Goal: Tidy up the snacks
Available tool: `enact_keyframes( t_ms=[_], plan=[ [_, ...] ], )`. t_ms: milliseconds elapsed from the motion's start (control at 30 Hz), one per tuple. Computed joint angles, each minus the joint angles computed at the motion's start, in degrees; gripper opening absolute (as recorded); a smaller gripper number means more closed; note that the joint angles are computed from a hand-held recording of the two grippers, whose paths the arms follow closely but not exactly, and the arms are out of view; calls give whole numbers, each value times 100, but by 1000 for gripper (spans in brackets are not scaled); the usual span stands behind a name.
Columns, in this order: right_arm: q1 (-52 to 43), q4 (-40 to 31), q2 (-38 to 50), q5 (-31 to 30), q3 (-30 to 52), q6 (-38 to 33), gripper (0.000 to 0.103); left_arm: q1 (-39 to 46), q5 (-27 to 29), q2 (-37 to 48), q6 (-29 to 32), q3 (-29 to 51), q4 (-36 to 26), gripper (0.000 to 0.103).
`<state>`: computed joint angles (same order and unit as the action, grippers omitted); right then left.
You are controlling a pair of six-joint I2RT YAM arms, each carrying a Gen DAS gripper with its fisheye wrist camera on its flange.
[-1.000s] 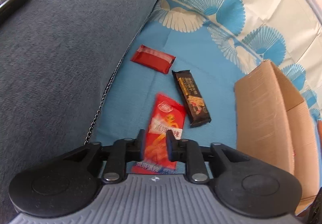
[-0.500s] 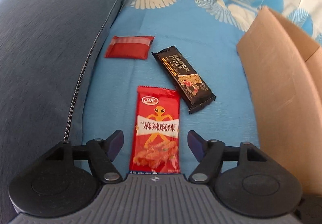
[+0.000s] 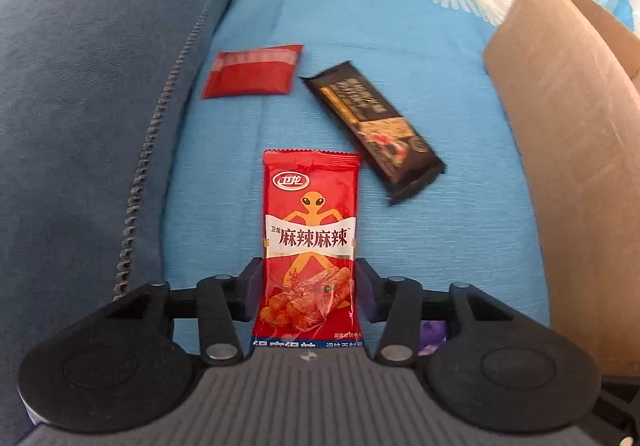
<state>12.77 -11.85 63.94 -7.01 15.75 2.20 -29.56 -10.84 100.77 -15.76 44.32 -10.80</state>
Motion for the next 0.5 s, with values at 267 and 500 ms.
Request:
enact_keyframes(
  t_ms=[267, 500],
  plan=[
    [-15, -18, 108, 26, 60, 4, 18, 289, 164, -147, -167, -46, -249, 52],
    [121, 80, 389, 176, 117, 91, 19, 221, 82, -58, -153, -19, -225, 58]
  ],
)
